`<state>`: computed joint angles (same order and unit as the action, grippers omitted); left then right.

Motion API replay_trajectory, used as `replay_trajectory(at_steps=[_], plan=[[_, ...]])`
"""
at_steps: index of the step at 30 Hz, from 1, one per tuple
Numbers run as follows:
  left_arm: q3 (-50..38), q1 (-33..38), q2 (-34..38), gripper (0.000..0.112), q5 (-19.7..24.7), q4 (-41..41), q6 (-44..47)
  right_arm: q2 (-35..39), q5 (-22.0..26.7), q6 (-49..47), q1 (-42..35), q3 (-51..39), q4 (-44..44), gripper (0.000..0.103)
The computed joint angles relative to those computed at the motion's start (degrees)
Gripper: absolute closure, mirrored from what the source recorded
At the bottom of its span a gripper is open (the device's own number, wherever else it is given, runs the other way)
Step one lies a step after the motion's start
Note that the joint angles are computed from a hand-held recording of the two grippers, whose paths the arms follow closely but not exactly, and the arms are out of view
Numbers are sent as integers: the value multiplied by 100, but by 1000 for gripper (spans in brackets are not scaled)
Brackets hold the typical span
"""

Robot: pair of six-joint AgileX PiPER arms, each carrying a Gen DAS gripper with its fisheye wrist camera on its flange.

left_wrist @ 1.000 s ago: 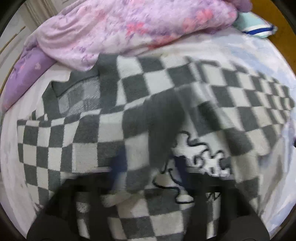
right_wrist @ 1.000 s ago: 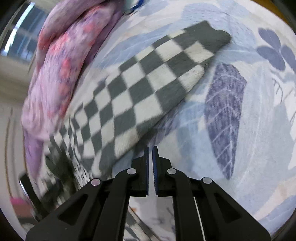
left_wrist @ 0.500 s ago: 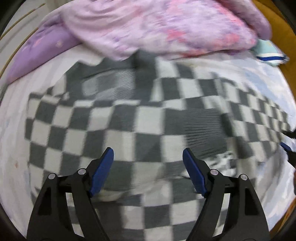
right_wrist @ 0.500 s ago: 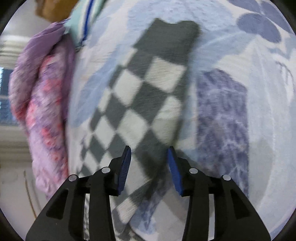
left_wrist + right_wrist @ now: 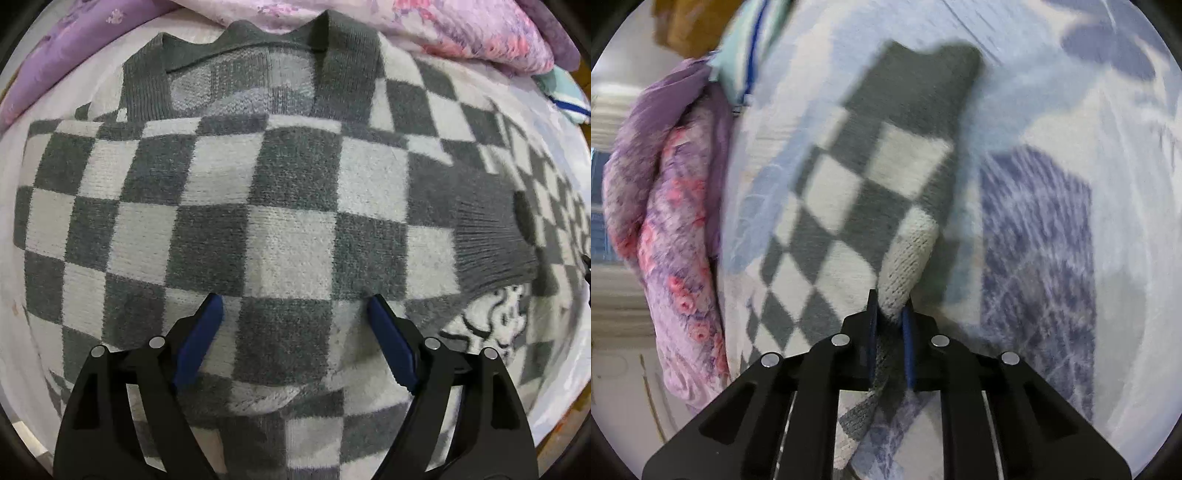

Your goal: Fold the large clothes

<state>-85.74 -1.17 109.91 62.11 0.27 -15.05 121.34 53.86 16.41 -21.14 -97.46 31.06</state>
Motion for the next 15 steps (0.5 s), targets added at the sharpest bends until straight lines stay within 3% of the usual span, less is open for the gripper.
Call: replay_trajectory(at_steps=[8, 15], plan=[[59, 723, -872, 31, 209, -348, 414, -994, -264, 309, 1381, -530, -1806, 93], [-340, 1632, -1191, 31, 746, -449, 754, -1423, -275, 290, 3745, -1071, -2693, 93]])
